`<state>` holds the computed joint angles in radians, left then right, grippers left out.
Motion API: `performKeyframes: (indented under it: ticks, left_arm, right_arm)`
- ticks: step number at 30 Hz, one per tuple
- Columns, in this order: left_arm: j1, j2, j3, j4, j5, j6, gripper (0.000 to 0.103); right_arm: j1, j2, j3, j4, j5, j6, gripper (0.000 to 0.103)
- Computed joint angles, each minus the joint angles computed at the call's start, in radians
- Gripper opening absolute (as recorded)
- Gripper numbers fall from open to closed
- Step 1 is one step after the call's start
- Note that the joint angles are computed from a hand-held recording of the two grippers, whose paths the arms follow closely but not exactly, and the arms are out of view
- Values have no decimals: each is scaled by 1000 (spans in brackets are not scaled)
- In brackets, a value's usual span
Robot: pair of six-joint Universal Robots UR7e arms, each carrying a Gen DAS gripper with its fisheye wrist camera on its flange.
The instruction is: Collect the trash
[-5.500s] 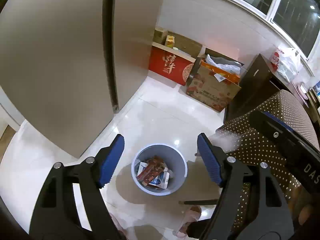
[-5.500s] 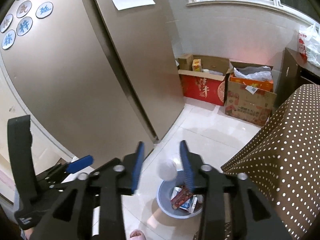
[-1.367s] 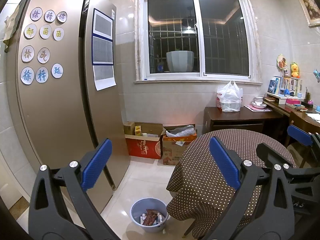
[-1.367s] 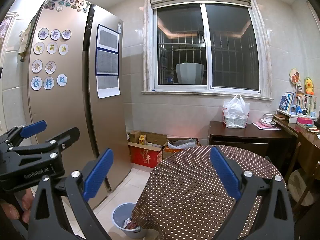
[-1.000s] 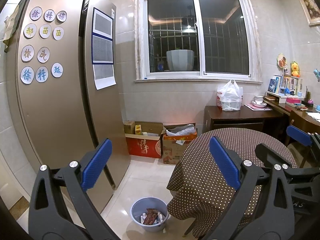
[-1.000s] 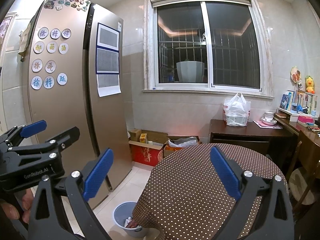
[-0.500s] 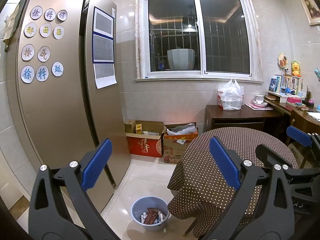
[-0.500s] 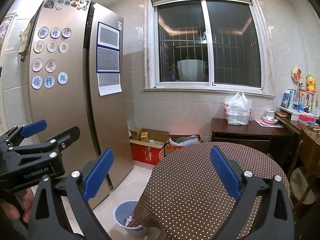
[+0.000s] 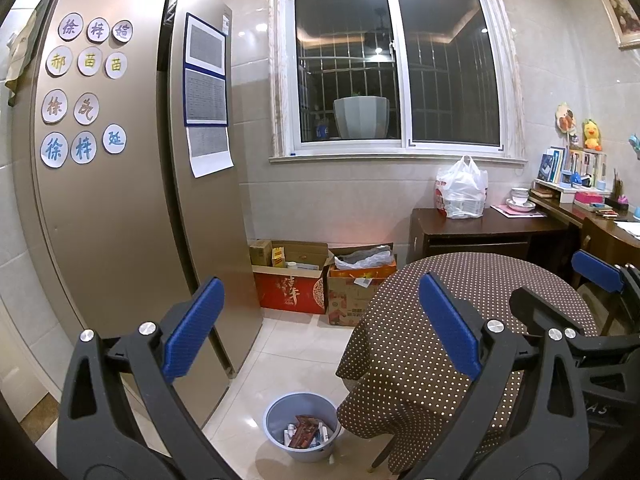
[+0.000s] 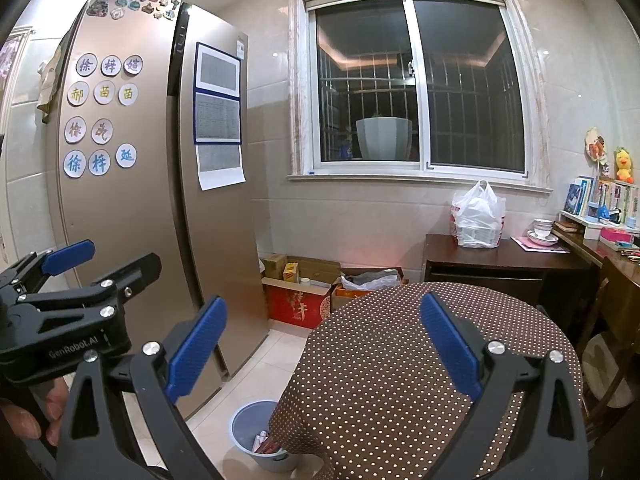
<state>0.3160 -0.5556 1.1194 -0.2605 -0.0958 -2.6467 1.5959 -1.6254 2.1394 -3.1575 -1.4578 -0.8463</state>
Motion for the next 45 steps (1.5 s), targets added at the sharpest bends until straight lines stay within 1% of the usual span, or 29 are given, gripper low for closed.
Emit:
performKeyframes:
  ticks: [9,20,35,45]
  left_arm:
    - [4,-6,4,-18,3,21,96]
    - [9,-27,38,-82,5,78,96]
    - [10,-33,44,-104,6,100,96]
    - [13,-51,80,-168,5,150,96]
  right_arm:
    - [6,3,3,-8,-7,4,95]
    - [13,11,5,-14,-16,9,95]
    - [20,18,5,-17,-25,13,95]
    - [12,23,10,-18,-20,14,95]
